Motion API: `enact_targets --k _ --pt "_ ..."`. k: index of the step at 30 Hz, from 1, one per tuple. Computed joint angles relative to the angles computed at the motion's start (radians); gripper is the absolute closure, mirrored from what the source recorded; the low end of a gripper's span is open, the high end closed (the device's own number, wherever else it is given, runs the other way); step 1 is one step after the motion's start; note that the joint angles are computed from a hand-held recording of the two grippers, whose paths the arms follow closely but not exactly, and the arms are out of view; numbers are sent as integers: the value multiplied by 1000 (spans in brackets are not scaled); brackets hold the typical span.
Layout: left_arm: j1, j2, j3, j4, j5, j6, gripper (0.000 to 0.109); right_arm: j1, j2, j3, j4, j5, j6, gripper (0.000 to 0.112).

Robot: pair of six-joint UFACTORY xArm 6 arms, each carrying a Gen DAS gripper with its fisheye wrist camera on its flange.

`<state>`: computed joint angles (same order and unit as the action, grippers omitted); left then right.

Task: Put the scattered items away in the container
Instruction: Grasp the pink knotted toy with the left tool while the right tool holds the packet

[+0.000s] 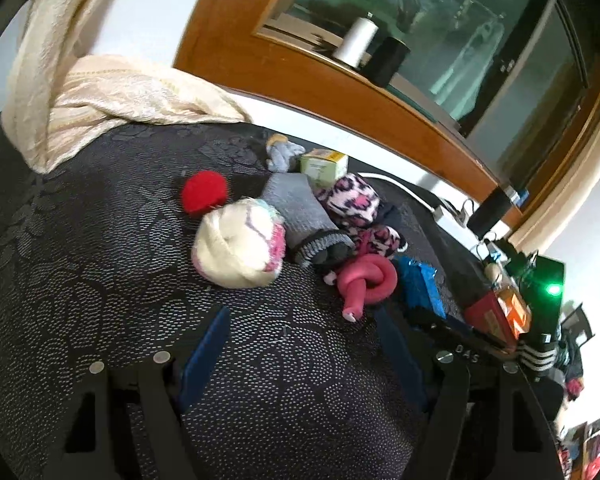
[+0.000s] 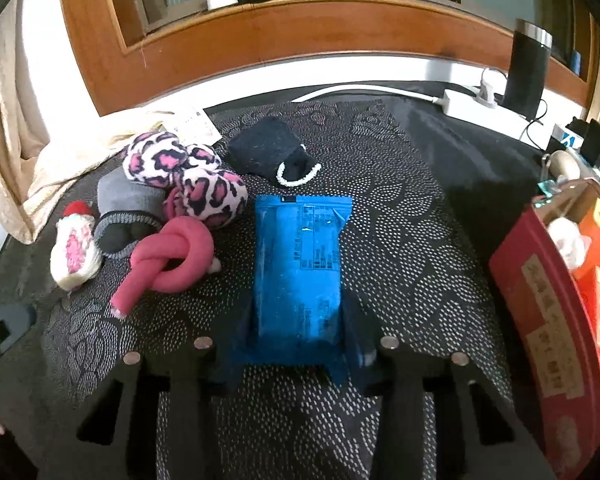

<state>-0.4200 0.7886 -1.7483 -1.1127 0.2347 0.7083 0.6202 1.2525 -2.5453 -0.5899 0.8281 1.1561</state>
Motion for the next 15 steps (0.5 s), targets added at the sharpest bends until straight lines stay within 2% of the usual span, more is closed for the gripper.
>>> enact_targets --k 3,6,11,15 --pt "-12 14 -13 80 -9 -42 31 -6 -141 240 -96 -96 120 68" --pt "-21 27 -27 214 -20 -142 31 -26 -233 400 -176 -208 232 68" --pt "-40 108 -151 603 20 -382 31 -42 -303 511 -252 -284 356 68" --pt "-53 235 -356 778 128 -479 31 -64 -349 580 -336 -319 470 68"
